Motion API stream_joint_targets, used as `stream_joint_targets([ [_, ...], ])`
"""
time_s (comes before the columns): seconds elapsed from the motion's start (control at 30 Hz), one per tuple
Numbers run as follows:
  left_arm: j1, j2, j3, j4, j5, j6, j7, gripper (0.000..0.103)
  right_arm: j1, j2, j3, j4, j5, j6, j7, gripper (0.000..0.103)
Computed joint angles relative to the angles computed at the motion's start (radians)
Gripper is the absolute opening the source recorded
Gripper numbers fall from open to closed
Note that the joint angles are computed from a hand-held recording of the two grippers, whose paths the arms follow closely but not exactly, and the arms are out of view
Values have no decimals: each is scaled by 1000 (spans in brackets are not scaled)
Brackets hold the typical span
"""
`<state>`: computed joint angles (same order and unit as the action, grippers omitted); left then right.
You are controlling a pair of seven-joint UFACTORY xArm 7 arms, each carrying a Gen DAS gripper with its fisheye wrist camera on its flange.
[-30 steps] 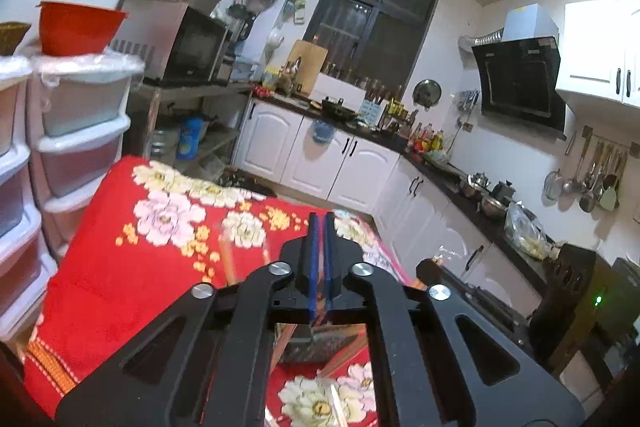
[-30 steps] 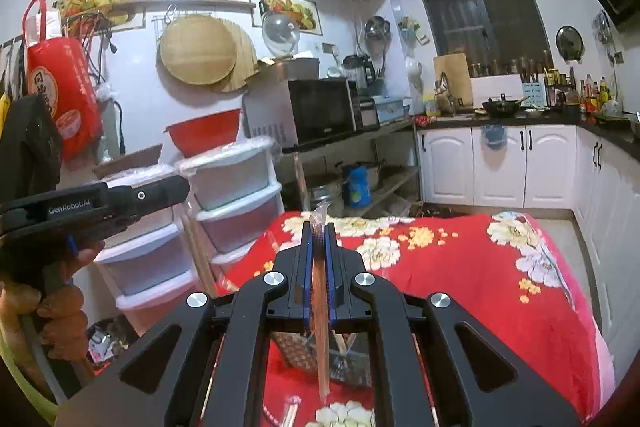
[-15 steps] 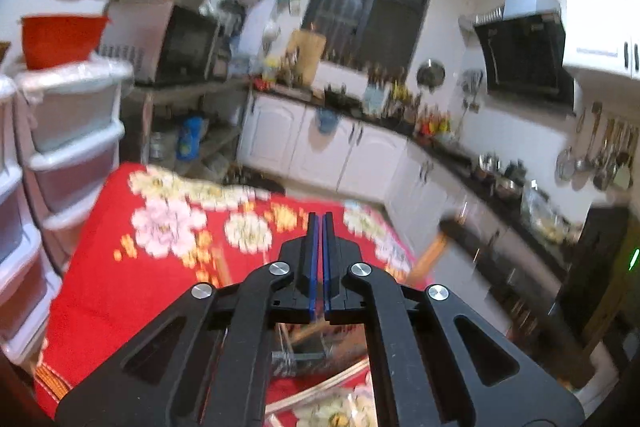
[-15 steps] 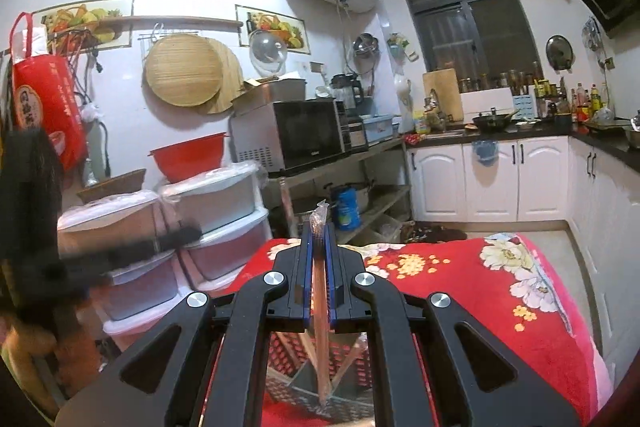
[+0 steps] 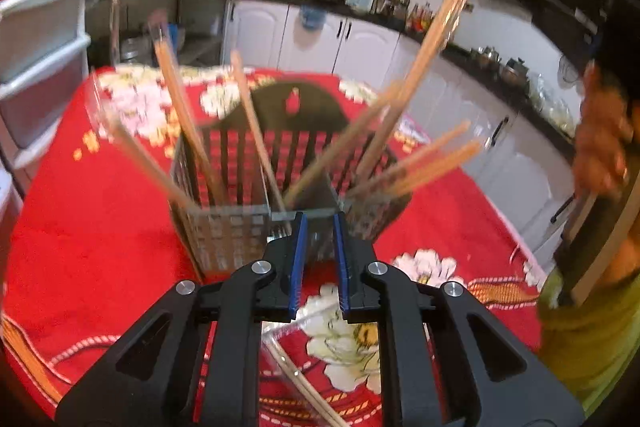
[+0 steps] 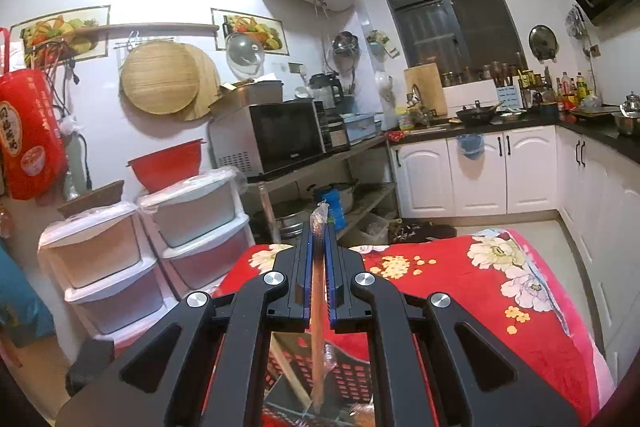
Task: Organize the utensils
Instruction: 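Lift the held chopsticks with both grippers and carry them above the caddy, then open the right gripper over the caddy while the left gripper releases its chopsticks, then withdraw both open grippers from the caddy toward the last wrapped chopsticks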
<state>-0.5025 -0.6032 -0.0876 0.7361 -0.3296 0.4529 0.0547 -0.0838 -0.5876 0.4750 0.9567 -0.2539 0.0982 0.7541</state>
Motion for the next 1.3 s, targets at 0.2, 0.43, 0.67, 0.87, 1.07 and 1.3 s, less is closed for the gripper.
stream_joint_targets([
  [0.2, 0, 19, 1, -31, 2, -15, 2, 13, -52, 29, 41, 7, -35, 26, 27, 6],
  [0.43, 14, 41, -14, -33, 19, -34, -16, 25, 1, 71, 8, -5, -53, 69, 29, 6],
  [0.67, 22, 57, -22, -32, 39, -38, -38, 34, 117, 101, -74, -12, -35, 119, -7, 26],
  [0.87, 27, 54, -28, -41, 56, -38, -54, 45, 162, 84, -105, -25, -28, 159, -29, 35],
  [1.07, 31, 28, -35, -54, 70, -30, -76, 59, 181, 38, -114, -55, -23, 191, -45, 45],
  [1.3, 31, -12, -38, -72, 84, -20, -98, 72, 205, -27, -115, -96, -4, 233, -68, 57],
])
